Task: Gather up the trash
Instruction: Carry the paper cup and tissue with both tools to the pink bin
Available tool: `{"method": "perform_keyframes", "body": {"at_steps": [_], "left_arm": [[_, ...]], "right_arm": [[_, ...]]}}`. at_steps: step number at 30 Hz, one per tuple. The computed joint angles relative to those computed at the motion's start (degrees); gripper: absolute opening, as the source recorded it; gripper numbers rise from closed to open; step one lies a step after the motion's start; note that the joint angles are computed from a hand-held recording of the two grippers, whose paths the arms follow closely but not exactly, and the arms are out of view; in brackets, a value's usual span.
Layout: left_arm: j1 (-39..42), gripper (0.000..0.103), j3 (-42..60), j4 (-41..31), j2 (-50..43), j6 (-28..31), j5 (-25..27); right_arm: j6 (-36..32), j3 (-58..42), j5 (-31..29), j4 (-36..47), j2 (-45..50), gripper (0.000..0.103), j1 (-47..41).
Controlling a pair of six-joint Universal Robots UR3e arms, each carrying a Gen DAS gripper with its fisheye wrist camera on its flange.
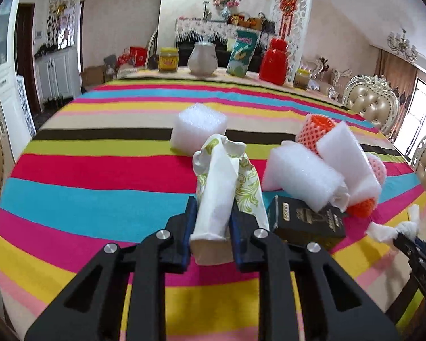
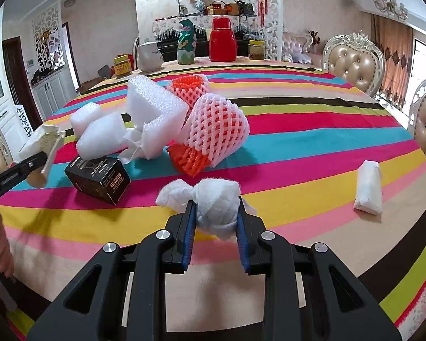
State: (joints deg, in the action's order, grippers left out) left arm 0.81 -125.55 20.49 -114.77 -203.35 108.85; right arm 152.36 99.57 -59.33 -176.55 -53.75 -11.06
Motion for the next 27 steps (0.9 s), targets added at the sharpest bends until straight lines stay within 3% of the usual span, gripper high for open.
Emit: {"method": "perform_keyframes", "body": {"at_steps": [7, 27], "left_arm": [[-5.51, 0.021, -3.21, 2.71, 0.95, 0.14, 3.19], [-21.24, 0.022, 2.88, 2.07, -2.39, 0.58, 11.30]], "right_arm": [[0.34, 6.99, 2.61, -8.40, -2.26, 0.026, -1.61], [-3.67, 25.85, 14.09, -16.02, -12.90, 0.026, -12.05]]}}
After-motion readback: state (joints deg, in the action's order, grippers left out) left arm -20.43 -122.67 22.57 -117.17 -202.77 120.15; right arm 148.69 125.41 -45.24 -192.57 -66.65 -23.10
